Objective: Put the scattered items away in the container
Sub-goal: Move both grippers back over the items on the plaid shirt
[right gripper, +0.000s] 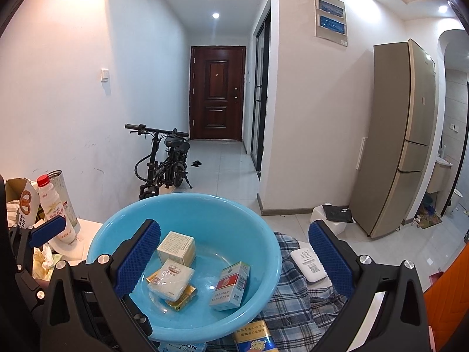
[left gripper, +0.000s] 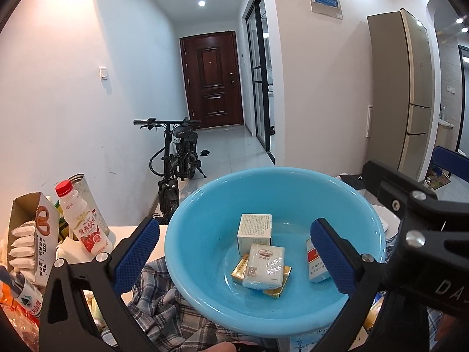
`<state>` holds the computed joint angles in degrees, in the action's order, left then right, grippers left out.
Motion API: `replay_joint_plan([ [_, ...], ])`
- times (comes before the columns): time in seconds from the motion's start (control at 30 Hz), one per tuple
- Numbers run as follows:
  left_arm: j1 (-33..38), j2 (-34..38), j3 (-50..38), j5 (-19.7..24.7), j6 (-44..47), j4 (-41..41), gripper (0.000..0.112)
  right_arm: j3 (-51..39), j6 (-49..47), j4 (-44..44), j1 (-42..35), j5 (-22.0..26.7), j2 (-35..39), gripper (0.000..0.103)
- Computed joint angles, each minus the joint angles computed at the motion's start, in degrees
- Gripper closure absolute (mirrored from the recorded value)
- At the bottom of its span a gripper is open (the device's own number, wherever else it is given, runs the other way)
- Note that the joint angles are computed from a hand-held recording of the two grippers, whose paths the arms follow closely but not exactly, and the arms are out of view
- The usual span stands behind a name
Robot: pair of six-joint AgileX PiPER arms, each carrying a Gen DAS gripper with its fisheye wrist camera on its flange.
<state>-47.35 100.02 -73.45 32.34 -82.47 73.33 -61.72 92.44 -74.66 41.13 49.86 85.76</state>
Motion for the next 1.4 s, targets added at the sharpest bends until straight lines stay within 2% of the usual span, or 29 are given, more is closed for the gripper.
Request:
replay_joint_plan([
  [0.33,-0.8,-1.2,0.2,1.8,0.3,0.3,0.01,-0.9,-1.0,0.5,0.9,0.6,0.3,0.0],
  [0.67,-0.7,-2.9,0.4,5.4,1.4,-1.1,0.01,0.0,-0.7,-1.2,3.6,4.0,-2.9,0.0],
  [0.73,-0.5,-4.0,0.9,5.1,1.2,-1.2,0.01,0.2,-0.7,-1.3,3.6,3.9,-3.4,0.0],
  [0.93,-0.4,-8.4,4.9,5.2,-2.2,0.4,0.01,1.3,-1.3,-0.9,3.5,0.9,-6.0,0.0],
  [1.03,-0.3,-10.9,7.1,4.9,0.8,-3.2,0.01,1.7,-1.4,-0.7,4.1,0.9,-6.6,0.0],
  [1.17,-2.2,-16.1,12.5,8.9,-1.3,-1.2,0.01,3.7,-3.8,3.1,3.4,-5.4,-9.3,0.0],
  [1.27,-2.0,-19.4,16.3,8.5,-2.0,-2.1,0.01,5.2,-4.9,4.0,6.7,-2.4,-9.7,0.0],
  [1.4,-1.6,-21.8,21.2,7.2,-4.1,-2.4,0.01,9.9,-1.5,3.3,11.4,1.3,-11.6,0.0],
])
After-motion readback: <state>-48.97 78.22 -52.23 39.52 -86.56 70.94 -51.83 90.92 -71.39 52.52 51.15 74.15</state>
